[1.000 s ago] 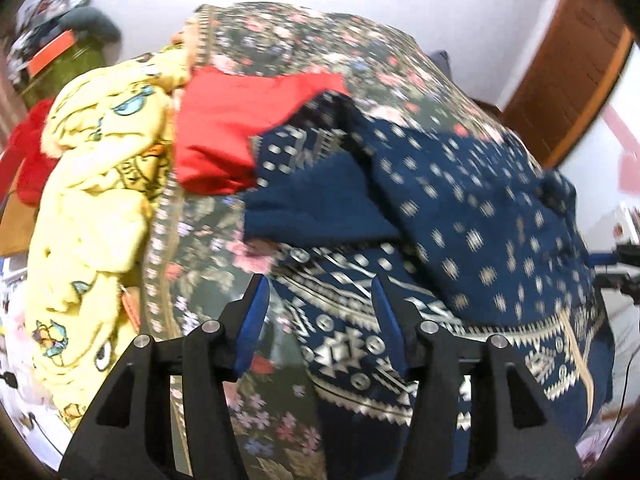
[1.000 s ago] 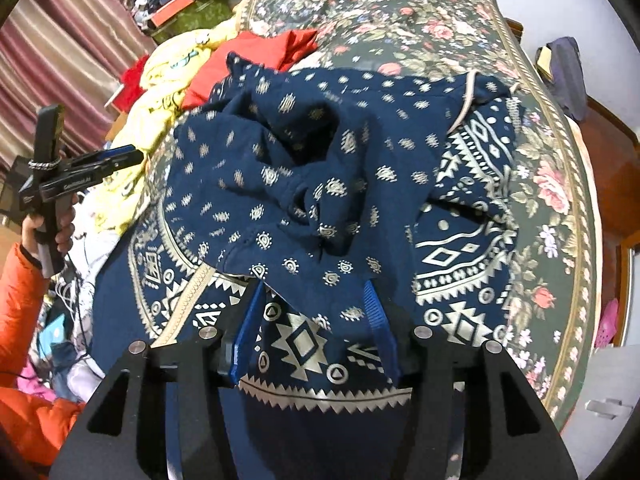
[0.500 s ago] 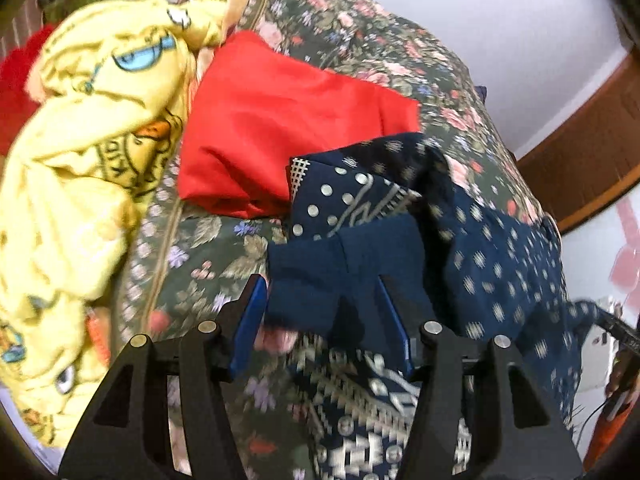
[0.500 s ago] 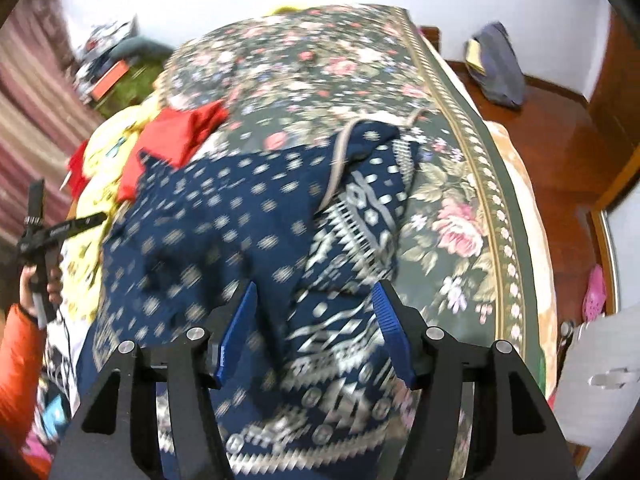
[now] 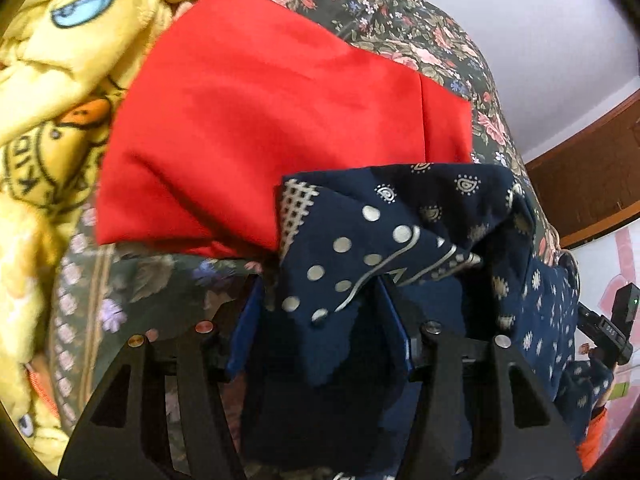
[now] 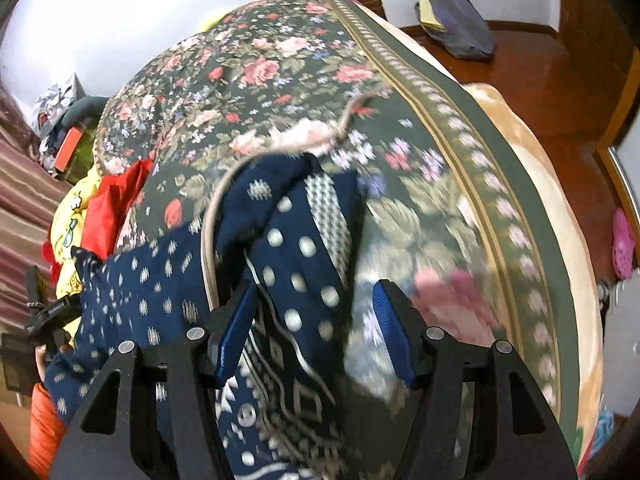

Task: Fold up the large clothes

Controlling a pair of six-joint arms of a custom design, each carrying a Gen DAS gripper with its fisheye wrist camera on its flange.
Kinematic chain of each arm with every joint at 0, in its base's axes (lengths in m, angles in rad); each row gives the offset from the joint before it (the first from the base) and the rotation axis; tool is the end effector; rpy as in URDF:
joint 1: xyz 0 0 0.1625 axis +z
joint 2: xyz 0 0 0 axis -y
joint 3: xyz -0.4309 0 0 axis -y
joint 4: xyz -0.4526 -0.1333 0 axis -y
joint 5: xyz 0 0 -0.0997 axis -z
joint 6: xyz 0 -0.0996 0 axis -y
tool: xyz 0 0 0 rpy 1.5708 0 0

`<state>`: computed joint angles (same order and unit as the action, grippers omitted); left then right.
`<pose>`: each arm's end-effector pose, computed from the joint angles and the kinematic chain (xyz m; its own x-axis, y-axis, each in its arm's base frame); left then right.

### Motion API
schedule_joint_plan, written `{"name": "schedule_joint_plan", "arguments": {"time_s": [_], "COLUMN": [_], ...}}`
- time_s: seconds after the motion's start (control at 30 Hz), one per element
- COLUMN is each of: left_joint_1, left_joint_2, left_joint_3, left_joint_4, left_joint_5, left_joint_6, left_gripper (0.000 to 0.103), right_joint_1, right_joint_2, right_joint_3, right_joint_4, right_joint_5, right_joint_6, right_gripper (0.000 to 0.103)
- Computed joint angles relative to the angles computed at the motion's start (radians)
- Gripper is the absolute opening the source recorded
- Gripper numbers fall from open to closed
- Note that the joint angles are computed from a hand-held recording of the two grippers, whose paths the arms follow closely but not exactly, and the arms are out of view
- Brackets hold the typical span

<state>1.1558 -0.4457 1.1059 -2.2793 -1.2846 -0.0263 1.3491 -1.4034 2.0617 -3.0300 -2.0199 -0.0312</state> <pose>-0.1952 -0.8434 -0.0199 -0.8937 0.3501 -0.2806 0.3793 0.9236 -0.0557 -0.0361 -0.5696 0.3196 -0.8146 0.4807 0.3244 0.1277 0.6944 -0.7082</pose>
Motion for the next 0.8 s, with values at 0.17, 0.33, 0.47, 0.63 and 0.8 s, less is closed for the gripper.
{"name": "schedule_joint_plan", "arguments": {"time_s": [0.17,0.33,0.47,0.63,0.8], "left_joint_1": [-0.002,-0.03,-0.07,-0.131,-0.161], "left_joint_2": [0.007,-0.03,-0.08,-0.137,-0.146], "left_joint_3": [0.007,0.078,0.157,0.234,0.2], "left_joint_4": [-0.042,-0.11,-0.192,-0.336,-0.388], "left_joint_5": [-0.014,0.049,0.117,0.196,0.196], "left_joint_6": [-0.013,0.014,0.081,0.175,0.21], "left_gripper": [0.054,0.013,0.005,0.004,0.002], "right_joint_1": [0.005,-0.025,0.02,0.094,0.154], "right_joint_2": [0.06,0.029,0.016,0.004,0.012], "right_joint_3": [-0.038,-0.047,-0.028,-0.014,-0.038], "right_joint_4": [-0.029,0.065,0.013,-0.078,-0.144], "right_joint_5": [0.004,0.127,0.078,0.041,0.014], "right_joint_6": [-0.05,0.011,-0.031,-0.1,-0.149], "right_gripper": [0.055,0.02,0.015,0.012,0.006]}}
